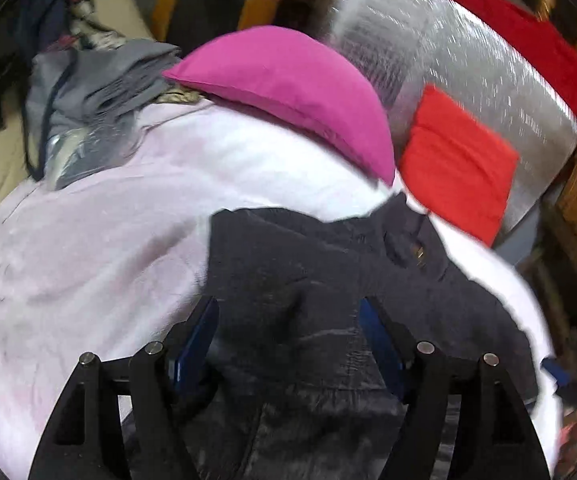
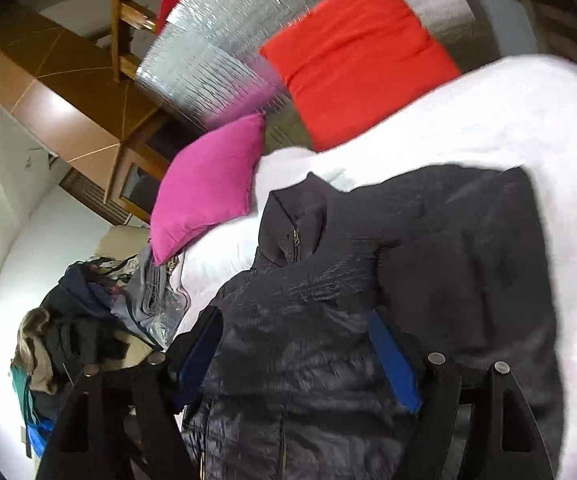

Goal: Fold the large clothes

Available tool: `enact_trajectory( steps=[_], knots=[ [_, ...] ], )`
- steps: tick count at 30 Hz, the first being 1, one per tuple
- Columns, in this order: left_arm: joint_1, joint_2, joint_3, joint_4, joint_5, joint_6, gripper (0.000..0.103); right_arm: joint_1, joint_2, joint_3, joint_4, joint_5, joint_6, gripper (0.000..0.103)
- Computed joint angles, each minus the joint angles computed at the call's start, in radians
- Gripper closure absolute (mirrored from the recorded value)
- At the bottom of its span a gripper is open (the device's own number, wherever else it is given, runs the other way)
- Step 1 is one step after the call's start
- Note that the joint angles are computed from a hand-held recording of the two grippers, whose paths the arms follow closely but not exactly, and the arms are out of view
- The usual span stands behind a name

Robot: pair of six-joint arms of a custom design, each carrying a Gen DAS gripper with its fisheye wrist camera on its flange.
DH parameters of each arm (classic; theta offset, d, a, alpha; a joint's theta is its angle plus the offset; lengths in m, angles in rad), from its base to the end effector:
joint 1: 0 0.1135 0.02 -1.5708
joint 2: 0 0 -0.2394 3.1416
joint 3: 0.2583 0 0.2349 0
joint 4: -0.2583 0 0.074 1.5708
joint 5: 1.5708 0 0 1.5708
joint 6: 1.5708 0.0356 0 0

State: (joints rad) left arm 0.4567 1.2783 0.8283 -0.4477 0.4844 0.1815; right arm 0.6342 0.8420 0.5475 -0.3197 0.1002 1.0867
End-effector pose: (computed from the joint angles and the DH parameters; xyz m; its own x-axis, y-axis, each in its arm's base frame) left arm 0.2293 0.0942 0.2155 -0.7136 -0.1727 -0.6789 -0.0009 0.9694 -0.2456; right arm 0.1509 0.1066 0.2205 -0.6796 0.5934 -0.4314 0.1672 0.6978 0.6965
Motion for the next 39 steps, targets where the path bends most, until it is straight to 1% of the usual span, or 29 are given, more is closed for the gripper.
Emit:
enact_trajectory(
  steps=[2,3,4,5,6,7,8,9,11,12,15,17,19,21,22,23,24,25,27,29,31,32,34,36,39],
  knots=[
    [-0.115,0.062,-0.043,0.084,-0.190,-0.015,0.029,-0.042,0.097,-0.050,0.052,-0.025,0.055,0.025],
    [-0.170,0.122,-0.054,0.119,-0.289,0.005,0.029,-0.068,0.141,-0.086,0.077,-0.055,0.078,0.026],
    [-0.189,0.137,-0.083,0.163,-0.327,0.026,0.027,-0.077,0.155,-0.126,0.132,-0.077,0.084,0.027],
    [-0.209,0.109,-0.147,0.258,-0.363,0.046,0.027,-0.054,0.149,-0.126,0.133,-0.042,0.069,0.027],
    [-0.230,0.084,-0.174,0.289,-0.403,0.074,0.027,-0.029,0.167,-0.075,0.079,-0.016,0.037,0.026],
    [-0.232,0.070,-0.173,0.279,-0.413,0.089,0.029,-0.013,0.186,-0.024,0.023,0.002,0.016,0.026],
    [-0.219,0.055,-0.157,0.251,-0.394,0.087,0.029,0.002,0.186,0.008,-0.016,0.020,0.005,0.026],
    [-0.201,0.038,-0.137,0.214,-0.360,0.075,0.029,0.010,0.178,0.035,-0.028,0.034,-0.015,0.026],
    [-0.172,-0.001,-0.100,0.164,-0.284,0.047,0.029,0.013,0.176,0.075,-0.010,0.045,-0.045,0.026],
    [-0.177,-0.015,-0.090,0.157,-0.262,0.031,0.029,0.010,0.182,0.092,0.007,0.041,-0.061,0.026],
    [-0.223,-0.063,-0.077,0.143,-0.191,-0.007,0.026,-0.015,0.265,0.138,0.089,-0.011,-0.105,0.025],
    [-0.302,-0.061,-0.084,0.149,-0.219,-0.014,0.024,-0.033,0.336,0.149,0.155,-0.036,-0.111,0.025],
    [-0.384,-0.023,-0.118,0.200,-0.287,-0.023,0.024,-0.034,0.394,0.142,0.175,-0.019,-0.091,0.025],
    [-0.452,0.067,-0.127,0.227,-0.381,-0.036,0.024,-0.041,0.466,0.126,0.164,-0.006,-0.051,0.025],
    [-0.467,0.105,-0.138,0.248,-0.397,-0.046,0.024,-0.046,0.498,0.116,0.172,-0.009,-0.057,0.025],
    [-0.465,0.100,-0.182,0.315,-0.394,-0.056,0.023,-0.045,0.496,0.107,0.180,0.000,-0.085,0.025],
    [-0.471,0.088,-0.207,0.352,-0.409,-0.051,0.021,-0.035,0.497,0.120,0.161,0.013,-0.102,0.025],
    [-0.472,0.093,-0.202,0.352,-0.417,-0.043,0.021,-0.028,0.499,0.149,0.121,0.020,-0.114,0.025],
    [-0.461,0.107,-0.181,0.330,-0.401,-0.043,0.020,-0.020,0.452,0.154,0.085,0.034,-0.104,0.025],
    [-0.461,0.095,-0.181,0.319,-0.395,-0.042,0.019,0.007,0.345,0.107,0.087,0.063,-0.090,0.025],
    [-0.462,0.085,-0.206,0.346,-0.398,-0.040,0.017,0.059,0.257,0.062,0.055,0.123,-0.051,0.025],
    [-0.462,0.081,-0.218,0.361,-0.400,-0.042,0.017,0.066,0.235,0.036,0.049,0.124,-0.043,0.024],
    [-0.469,0.081,-0.222,0.367,-0.414,-0.051,0.016,0.063,0.270,0.015,0.032,0.118,-0.033,0.024],
    [-0.490,0.062,-0.226,0.351,-0.437,-0.061,0.016,0.047,0.280,-0.009,0.068,0.107,-0.054,0.024],
    [-0.483,0.067,-0.220,0.349,-0.432,-0.055,0.015,0.088,0.250,0.045,-0.014,0.159,-0.051,0.024]
  ],
)
